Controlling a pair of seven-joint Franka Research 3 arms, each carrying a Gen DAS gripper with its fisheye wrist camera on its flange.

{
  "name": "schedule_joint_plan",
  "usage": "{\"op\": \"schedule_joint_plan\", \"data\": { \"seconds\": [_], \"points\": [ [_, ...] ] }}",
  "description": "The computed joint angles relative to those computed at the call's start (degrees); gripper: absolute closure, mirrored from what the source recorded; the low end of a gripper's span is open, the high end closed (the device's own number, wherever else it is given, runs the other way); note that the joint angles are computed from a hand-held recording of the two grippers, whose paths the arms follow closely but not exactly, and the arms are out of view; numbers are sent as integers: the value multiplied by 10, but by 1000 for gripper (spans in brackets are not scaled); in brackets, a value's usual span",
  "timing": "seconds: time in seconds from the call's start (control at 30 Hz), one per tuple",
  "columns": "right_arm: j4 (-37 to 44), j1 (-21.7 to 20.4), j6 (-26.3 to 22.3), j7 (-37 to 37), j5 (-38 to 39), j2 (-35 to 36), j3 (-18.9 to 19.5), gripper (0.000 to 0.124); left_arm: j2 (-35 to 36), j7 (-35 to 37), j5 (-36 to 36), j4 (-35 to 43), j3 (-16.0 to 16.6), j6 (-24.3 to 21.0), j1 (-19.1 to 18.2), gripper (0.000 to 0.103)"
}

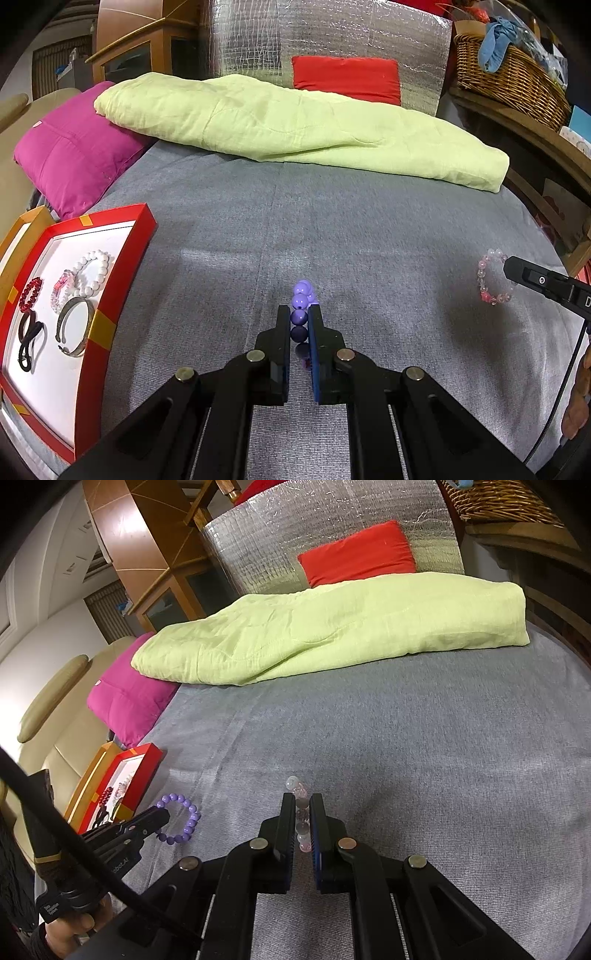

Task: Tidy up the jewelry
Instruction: 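Lift and hold both bracelets up off the bedspread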

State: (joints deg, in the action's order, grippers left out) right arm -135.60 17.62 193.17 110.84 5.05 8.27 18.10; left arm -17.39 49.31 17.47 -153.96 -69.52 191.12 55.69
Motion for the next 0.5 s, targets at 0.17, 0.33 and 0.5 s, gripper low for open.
{"op": "schedule_joint_plan", "data": {
  "seconds": [0.17,0.33,0.5],
  "points": [
    [0,1,0,1,0,0,-1,116,0,0,-1,-1,2,-1,-3,94],
    [-1,-1,1,3,-3,0,0,116,0,0,-1,0,3,-1,-4,94],
    [-2,-3,3,7,-7,-1,1,116,2,2,-1,-2,6,1,-6,94]
  ]
}}
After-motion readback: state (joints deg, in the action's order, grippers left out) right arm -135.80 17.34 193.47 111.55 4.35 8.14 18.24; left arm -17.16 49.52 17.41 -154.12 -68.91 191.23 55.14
